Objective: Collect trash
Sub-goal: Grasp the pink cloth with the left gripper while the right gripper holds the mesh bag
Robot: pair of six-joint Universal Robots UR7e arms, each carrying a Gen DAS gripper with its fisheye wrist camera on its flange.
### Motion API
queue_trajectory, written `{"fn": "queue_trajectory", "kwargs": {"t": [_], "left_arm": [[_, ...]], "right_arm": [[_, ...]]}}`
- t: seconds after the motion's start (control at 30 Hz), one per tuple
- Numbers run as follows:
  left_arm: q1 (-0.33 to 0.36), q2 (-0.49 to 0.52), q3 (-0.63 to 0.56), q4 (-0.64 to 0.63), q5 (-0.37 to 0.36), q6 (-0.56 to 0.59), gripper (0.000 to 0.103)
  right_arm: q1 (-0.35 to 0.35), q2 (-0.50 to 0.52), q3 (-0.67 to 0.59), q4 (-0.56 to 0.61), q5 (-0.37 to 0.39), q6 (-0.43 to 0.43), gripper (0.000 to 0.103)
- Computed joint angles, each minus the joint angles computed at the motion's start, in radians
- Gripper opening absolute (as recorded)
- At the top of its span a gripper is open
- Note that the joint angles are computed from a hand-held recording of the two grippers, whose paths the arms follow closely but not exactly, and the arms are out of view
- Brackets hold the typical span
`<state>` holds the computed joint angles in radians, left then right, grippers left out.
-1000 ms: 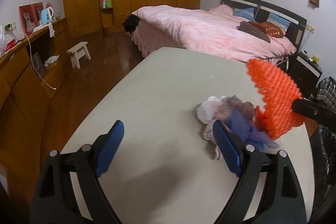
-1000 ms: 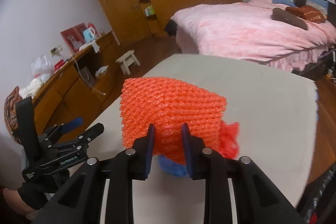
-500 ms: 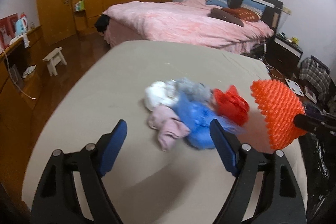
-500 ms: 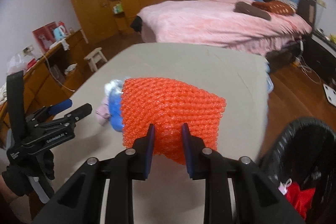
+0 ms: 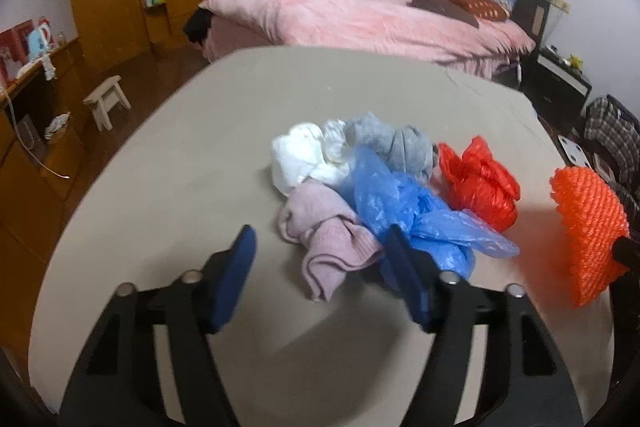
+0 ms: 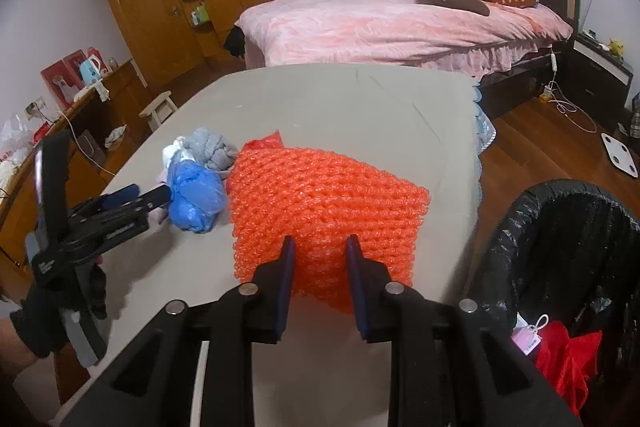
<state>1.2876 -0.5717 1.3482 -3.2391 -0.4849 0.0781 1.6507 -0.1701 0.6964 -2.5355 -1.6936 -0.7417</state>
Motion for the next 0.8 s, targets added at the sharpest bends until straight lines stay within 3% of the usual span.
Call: {"fn": "queue_trajectory", "kwargs": {"t": [0.07,0.2,0.53,0.7,0.8], "left_arm": [[0.011,-0.012,0.005,0.031,-0.038,-0.024,0.036],[0.008,-0.025,0.030,0.007,-0.073,-0.008,0.017],[-0.053,-0.084,0.164,-0.141,-0.033,0.033,0.017],[-0.052,-0.100,0.200,-0.075,-0.017,-0.029,0.020],[-0.040,-0.116,0.220,-0.013,-0.030,-0.098,0.028]], "right_arm": [[0.000,0.002,-0.002,0.004,-0.007,0.000,0.026],[0.000,-0.009,0.020,-0.006,-0.011,0.000,0.026],[0.003,-0.063,0.103,-0.064,0.019,-0.013,0.026],[0.002,-0.070,0.119,-0.060,0.006,-0.010,0.026],[0.001,-0.072,0.129,-0.058,-0.003,-0.016,0.026]]}}
